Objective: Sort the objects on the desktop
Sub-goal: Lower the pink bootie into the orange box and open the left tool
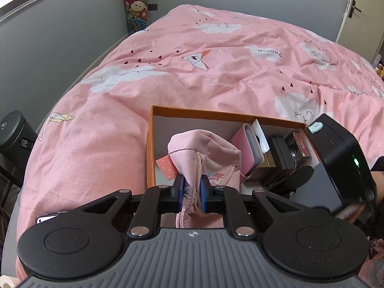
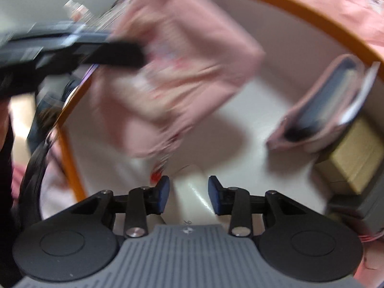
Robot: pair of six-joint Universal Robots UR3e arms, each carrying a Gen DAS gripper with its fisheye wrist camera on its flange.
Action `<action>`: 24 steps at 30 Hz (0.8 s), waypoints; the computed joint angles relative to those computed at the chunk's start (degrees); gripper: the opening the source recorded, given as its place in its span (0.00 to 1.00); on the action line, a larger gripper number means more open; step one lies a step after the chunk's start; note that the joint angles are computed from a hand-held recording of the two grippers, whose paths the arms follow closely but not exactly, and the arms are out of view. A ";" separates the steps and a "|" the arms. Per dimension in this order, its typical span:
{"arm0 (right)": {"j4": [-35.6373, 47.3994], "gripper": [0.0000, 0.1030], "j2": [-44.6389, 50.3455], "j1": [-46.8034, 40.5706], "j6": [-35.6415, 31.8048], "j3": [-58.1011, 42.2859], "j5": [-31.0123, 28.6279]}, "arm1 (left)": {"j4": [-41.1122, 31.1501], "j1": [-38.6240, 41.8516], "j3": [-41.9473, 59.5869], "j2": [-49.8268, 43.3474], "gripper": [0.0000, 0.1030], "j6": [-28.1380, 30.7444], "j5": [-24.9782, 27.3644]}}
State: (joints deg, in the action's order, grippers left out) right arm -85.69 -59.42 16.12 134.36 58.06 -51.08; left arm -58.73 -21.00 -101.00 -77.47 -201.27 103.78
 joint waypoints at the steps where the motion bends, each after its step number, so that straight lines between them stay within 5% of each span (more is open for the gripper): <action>1: -0.55 0.39 -0.45 0.01 0.67 0.42 -0.58 | 0.02 -0.12 0.24 -0.35 0.15 0.07 0.02; 10: -16.38 0.40 -14.92 -6.23 9.26 18.45 -3.97 | 1.50 -0.91 0.45 -1.39 0.15 -1.29 -2.36; 15: -21.13 0.40 -28.82 -12.97 8.33 32.29 -2.68 | 2.35 -1.81 1.47 -2.29 0.15 -0.24 -6.11; 19: -32.40 0.40 -35.83 -10.45 16.96 43.21 -3.52 | -1.43 -4.80 5.89 -5.06 0.16 3.80 -4.99; 24: -34.37 0.40 -43.15 -17.63 16.15 52.04 -1.85 | -6.26 -10.48 12.51 -10.44 0.16 13.12 0.38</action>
